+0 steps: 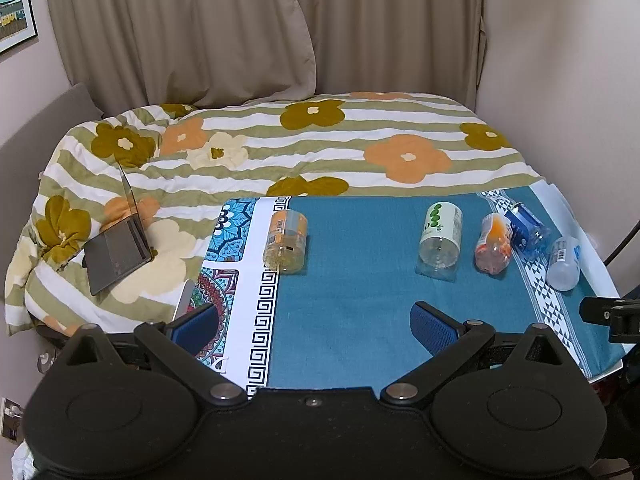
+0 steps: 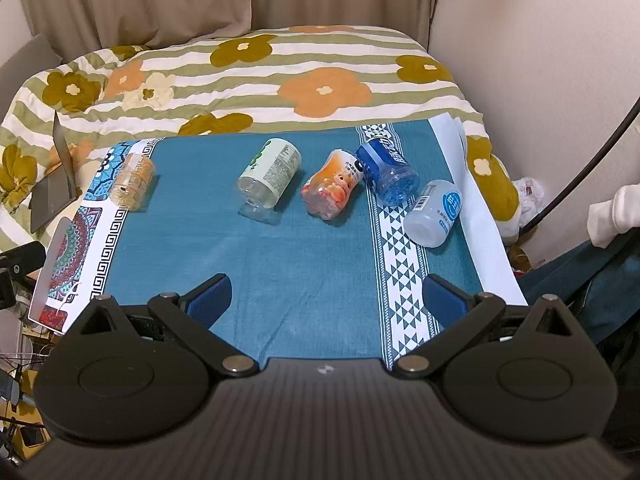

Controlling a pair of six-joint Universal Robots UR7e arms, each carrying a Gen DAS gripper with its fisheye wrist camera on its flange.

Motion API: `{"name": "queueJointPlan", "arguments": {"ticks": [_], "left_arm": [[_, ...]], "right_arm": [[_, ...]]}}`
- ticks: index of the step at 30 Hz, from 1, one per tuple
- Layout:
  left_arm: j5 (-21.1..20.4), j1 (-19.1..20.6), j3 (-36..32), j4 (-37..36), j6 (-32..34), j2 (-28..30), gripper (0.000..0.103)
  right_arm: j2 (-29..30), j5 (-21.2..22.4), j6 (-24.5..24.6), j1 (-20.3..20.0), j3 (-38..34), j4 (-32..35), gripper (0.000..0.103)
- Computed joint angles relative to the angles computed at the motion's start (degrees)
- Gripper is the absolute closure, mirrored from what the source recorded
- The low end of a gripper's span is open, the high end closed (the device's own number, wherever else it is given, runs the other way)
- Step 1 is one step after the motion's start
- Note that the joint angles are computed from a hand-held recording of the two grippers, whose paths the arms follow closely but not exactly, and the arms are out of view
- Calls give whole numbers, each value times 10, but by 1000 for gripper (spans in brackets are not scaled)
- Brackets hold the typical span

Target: Flip cup upright

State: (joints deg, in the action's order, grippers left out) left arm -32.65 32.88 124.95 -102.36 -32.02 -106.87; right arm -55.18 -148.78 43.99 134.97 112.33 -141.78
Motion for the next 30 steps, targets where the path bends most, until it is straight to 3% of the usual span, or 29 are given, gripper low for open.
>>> {"name": "queueJointPlan", "arguments": {"ticks": [30], "left_arm": [[4,4,3,-27,24,8,0]], "right_arm": [[6,-4,-6,-5,-4,-7,0]]}}
